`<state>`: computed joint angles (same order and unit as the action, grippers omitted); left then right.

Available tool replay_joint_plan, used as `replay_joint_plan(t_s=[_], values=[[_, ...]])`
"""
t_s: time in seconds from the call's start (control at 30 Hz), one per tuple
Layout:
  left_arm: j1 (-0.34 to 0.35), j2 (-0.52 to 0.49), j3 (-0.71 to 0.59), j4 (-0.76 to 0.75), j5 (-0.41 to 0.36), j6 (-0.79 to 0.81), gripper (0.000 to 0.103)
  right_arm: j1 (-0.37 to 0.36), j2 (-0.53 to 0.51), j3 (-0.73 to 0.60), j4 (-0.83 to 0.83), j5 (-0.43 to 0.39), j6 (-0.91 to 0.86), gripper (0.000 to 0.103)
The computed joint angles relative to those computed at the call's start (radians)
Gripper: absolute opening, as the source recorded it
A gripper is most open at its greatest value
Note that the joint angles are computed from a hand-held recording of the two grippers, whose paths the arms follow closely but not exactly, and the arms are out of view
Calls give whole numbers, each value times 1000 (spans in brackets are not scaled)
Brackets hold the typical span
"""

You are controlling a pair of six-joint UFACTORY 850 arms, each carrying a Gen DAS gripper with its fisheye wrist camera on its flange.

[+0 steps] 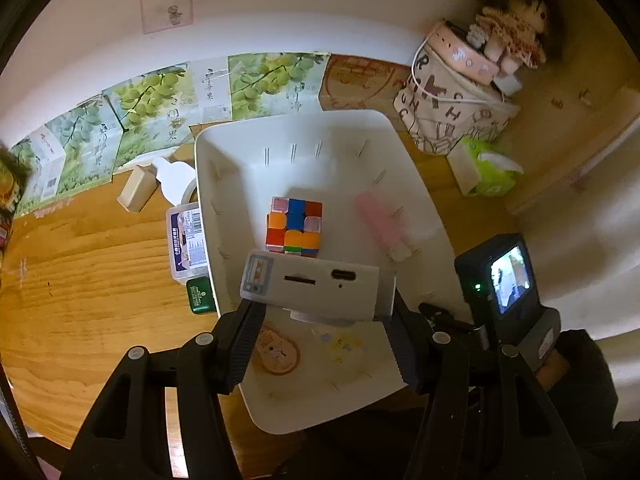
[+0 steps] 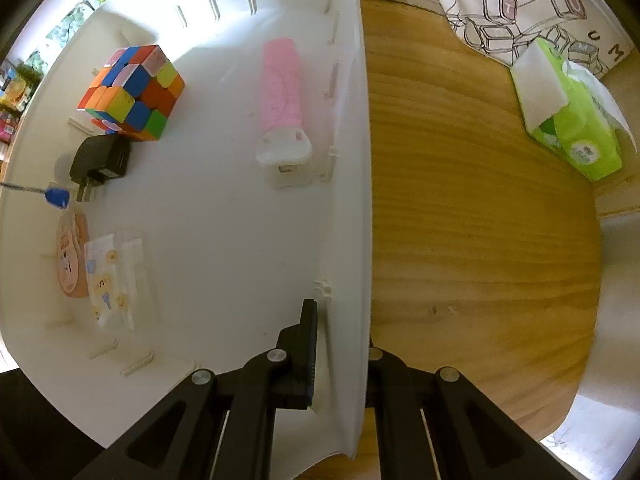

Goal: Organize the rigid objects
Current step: 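Carry the white toy over the basket and open the left gripper, then move the left gripper to the green-capped gold bottle on the desk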

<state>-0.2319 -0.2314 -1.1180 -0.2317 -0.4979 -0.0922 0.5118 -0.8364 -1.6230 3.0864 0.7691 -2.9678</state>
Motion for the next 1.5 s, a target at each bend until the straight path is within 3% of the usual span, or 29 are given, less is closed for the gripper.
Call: replay_joint_plan(t_s=[0.27,0.47,0.6,1.13,1.3,1.43,1.5], values=[[-22,19,13,203,79,-143,71,-9,-2,-2,8,-6,-8,8],[12,38,42,170,141,-139,71,-12,-1,-4,-1,-10,-2,6],[40,63,67,240,168,-231,71,-20,1,-9,10,-9,-8,5],[163,75,116,592,119,-630,71,-11,-7,-18,-9,3,18,5],[193,43,118,587,106,-636,71,-16,-22,-35,-2,8,20,5],[202,27,134,579,150,-605,71,-17,-23,-37,2,9,18,5],[207,24,151,516,195,-514,71,-17,-24,-37,3,8,20,5]])
